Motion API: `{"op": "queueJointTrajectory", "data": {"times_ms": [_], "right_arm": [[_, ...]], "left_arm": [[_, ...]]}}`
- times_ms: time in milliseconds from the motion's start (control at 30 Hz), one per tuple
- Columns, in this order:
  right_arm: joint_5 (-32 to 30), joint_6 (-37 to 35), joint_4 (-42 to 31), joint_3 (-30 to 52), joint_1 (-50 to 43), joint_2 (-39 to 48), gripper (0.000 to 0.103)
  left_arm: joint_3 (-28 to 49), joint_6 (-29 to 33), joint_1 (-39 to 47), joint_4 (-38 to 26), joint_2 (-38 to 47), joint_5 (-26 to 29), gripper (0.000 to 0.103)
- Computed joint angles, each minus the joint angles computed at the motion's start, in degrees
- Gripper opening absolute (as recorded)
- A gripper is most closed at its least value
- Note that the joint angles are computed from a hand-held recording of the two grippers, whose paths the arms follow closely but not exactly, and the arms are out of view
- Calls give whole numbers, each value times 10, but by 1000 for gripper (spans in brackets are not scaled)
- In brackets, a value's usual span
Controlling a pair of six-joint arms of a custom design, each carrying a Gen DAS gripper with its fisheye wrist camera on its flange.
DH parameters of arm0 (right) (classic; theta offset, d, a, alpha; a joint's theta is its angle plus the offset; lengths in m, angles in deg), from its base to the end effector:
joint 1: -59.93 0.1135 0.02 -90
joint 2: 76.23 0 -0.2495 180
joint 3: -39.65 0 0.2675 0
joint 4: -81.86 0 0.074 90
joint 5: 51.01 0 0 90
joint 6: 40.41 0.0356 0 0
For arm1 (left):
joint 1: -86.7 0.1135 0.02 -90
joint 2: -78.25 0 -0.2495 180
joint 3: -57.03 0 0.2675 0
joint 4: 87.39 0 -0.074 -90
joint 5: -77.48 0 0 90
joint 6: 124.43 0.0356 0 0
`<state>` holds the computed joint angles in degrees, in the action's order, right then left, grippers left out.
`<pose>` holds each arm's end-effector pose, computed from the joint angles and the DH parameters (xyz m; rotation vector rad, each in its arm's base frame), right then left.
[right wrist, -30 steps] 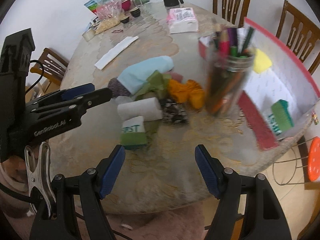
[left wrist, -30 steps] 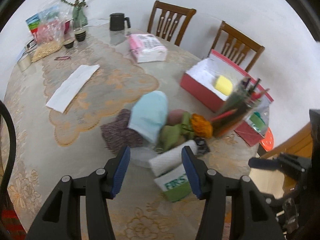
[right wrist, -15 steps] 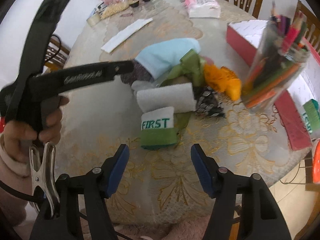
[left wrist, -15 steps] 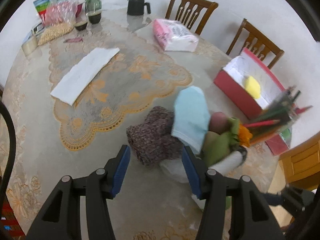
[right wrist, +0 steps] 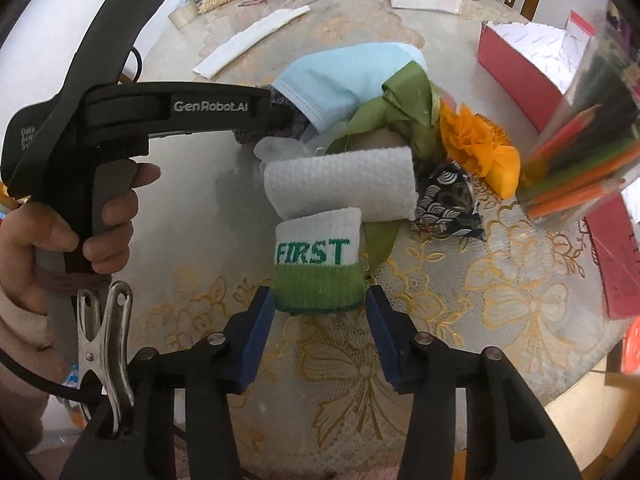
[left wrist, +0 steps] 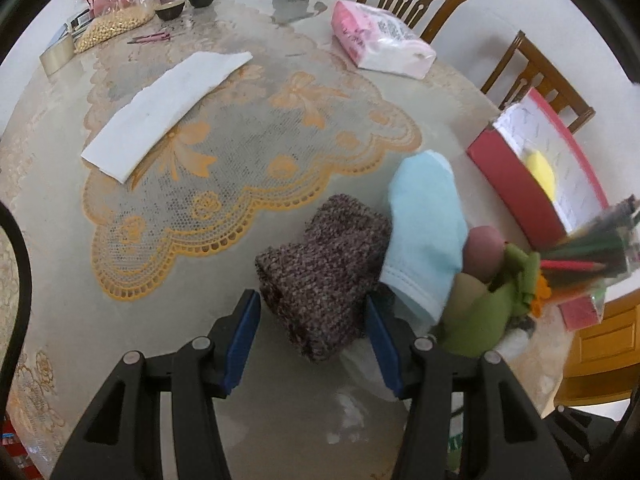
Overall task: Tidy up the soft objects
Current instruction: 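Reach the right tool to the second FIRST sock and grasp it, then grasp the brown knit sock with the left tool while the right holds its sock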
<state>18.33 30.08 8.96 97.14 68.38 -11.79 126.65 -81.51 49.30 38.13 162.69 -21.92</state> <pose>0.1928 0.0413 0.2006 -0.7437 2.7934 0.4996 0.2363 -0.1733 0.1913 -0.2742 2.7470 -0.1709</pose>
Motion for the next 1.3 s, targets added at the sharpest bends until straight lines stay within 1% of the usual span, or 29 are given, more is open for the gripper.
{"op": "queueJointTrajectory", "data": {"times_ms": [133, 200, 267, 300, 433, 567, 633, 700, 767, 800, 867, 933, 1100, 1200, 1300], "right_arm": [[-2, 4, 6, -3, 7, 11, 48], [-1, 8, 12, -3, 12, 21, 47], [0, 10, 18, -5, 15, 26, 46], [2, 11, 19, -4, 18, 27, 46], [2, 22, 29, -2, 27, 35, 45], [-1, 20, 29, -4, 22, 34, 45], [-2, 21, 26, -7, 20, 28, 45], [-3, 17, 20, -5, 15, 27, 45], [-13, 8, 5, -1, 2, 30, 35], [-19, 6, 0, 0, -4, 31, 33], [-22, -4, -4, 1, -10, 22, 26], [-27, -16, -12, 3, -15, 7, 22], [-52, -45, -42, 16, -43, -11, 20], [-67, -66, -59, 25, -67, -15, 18], [-82, -91, -81, 33, -90, -20, 14]], "left_arm": [[-9, -4, 5, 15, -2, 9, 56], [-16, 0, 8, 27, -7, 14, 51], [-23, 0, 8, 35, -15, 9, 43], [-30, 0, 6, 39, -24, 7, 40], [-52, 1, 7, 52, -56, 12, 26], [-64, -11, 1, 48, -84, 7, 24], [-68, -18, -7, 37, -100, -2, 24], [-65, -27, -22, 10, -118, -26, 24], [-51, -35, -40, -26, -118, -58, 24], [-49, -38, -46, -37, -122, -70, 24], [-47, -45, -56, -57, -130, -82, 24], [-55, -60, -64, -70, -151, -87, 24], [-71, -99, -77, -100, -195, -90, 24], [-71, -117, -94, -124, -213, -103, 24], [-66, -131, -112, -142, -223, -109, 24]]}}
